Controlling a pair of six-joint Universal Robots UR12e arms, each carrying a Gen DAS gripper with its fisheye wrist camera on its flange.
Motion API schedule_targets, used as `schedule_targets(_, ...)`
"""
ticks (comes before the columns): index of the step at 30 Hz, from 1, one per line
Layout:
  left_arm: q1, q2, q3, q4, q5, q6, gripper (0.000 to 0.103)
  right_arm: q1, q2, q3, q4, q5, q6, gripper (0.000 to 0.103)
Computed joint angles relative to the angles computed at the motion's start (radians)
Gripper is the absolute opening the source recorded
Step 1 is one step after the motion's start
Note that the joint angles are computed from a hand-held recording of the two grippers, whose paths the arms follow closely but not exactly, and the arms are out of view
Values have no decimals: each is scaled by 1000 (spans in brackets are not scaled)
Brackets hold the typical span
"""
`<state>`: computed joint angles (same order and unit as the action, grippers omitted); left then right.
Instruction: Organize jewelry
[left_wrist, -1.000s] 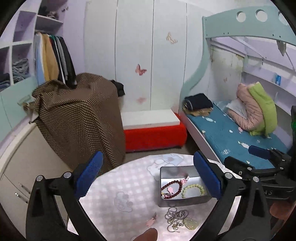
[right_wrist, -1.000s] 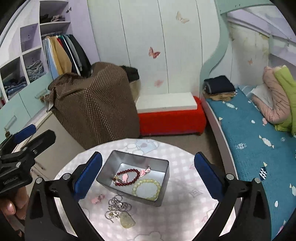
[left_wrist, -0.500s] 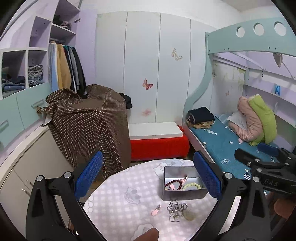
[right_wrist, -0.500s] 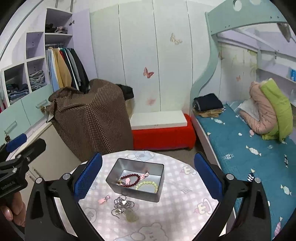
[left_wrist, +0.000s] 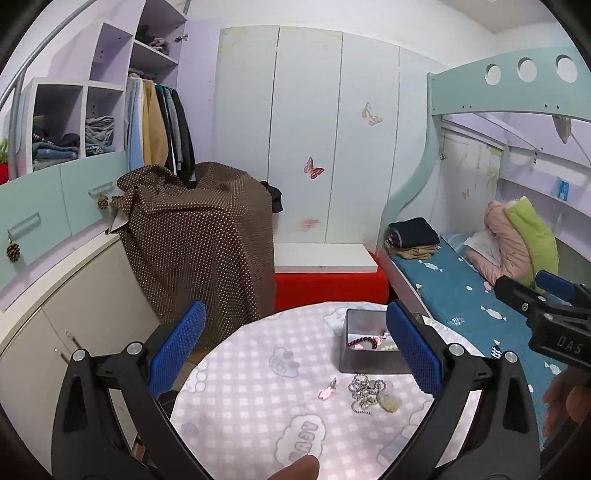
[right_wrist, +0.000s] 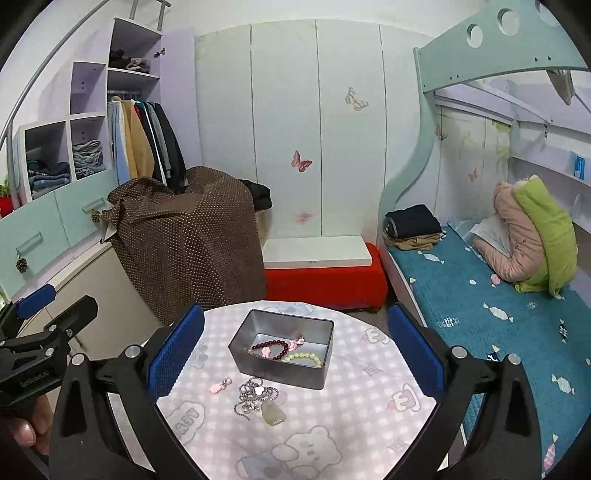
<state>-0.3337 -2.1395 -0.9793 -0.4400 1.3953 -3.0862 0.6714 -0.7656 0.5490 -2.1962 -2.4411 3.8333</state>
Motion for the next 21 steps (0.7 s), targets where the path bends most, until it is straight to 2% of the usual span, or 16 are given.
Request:
schedule_targets(8, 6, 18, -35, -2, -11, -10, 98, 14, 8, -8, 18, -11, 8, 96)
schedule_targets(21, 12, 22, -60, 0, -16, -14, 98, 18, 5, 2, 25, 13, 22, 96)
